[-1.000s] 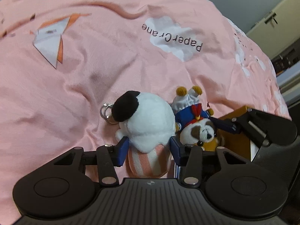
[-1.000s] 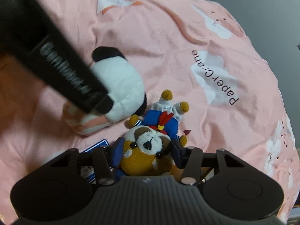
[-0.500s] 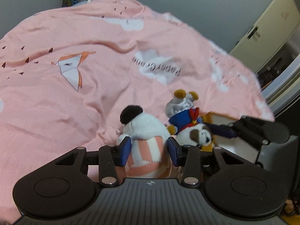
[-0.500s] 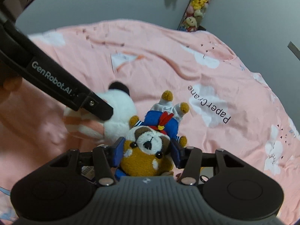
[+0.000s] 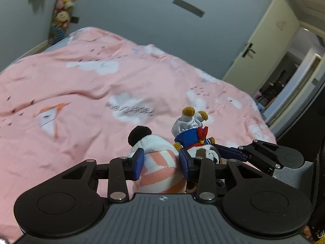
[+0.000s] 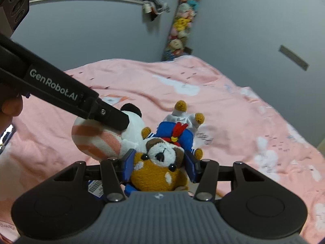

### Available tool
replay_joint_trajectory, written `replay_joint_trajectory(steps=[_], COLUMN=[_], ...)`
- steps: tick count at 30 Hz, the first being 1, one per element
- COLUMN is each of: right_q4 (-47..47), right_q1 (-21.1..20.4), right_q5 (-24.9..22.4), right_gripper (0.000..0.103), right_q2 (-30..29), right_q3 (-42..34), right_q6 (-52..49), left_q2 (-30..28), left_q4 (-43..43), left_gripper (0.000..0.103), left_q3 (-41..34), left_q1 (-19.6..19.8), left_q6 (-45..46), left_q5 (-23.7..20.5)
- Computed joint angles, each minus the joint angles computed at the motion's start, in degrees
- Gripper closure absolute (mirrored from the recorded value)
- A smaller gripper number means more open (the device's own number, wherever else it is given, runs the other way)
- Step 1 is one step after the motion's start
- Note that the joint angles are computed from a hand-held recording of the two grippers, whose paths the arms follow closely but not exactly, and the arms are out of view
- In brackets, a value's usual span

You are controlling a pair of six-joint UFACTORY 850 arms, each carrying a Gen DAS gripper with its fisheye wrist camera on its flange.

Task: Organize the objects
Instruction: 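Carry both plush toys over the shoebox with both tools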

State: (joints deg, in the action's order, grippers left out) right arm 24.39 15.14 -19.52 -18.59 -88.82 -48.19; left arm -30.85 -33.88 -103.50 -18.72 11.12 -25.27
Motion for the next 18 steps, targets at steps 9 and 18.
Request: replay_joint_trajectory(steps=[9,18], right_q4=[-17.6,-21.2], right_q1=[-3.7,-5.6], right_q5=[1.2,2.1], right_gripper=[0.05,0.05], right_q2=[1.8,-1.7], right_q3=[2.3,3.5], right_q6=[15.2,21.0], left_q2=[-9.1,-13.7], left_q4=[-2.6,2.6], left_gripper=[0.061,0.061], left_q3=[-11.0,-12.9], left_q1=[-3.9,-6.2], left_q6=[3.3,2.3], left_q5=[-4.9,-4.3])
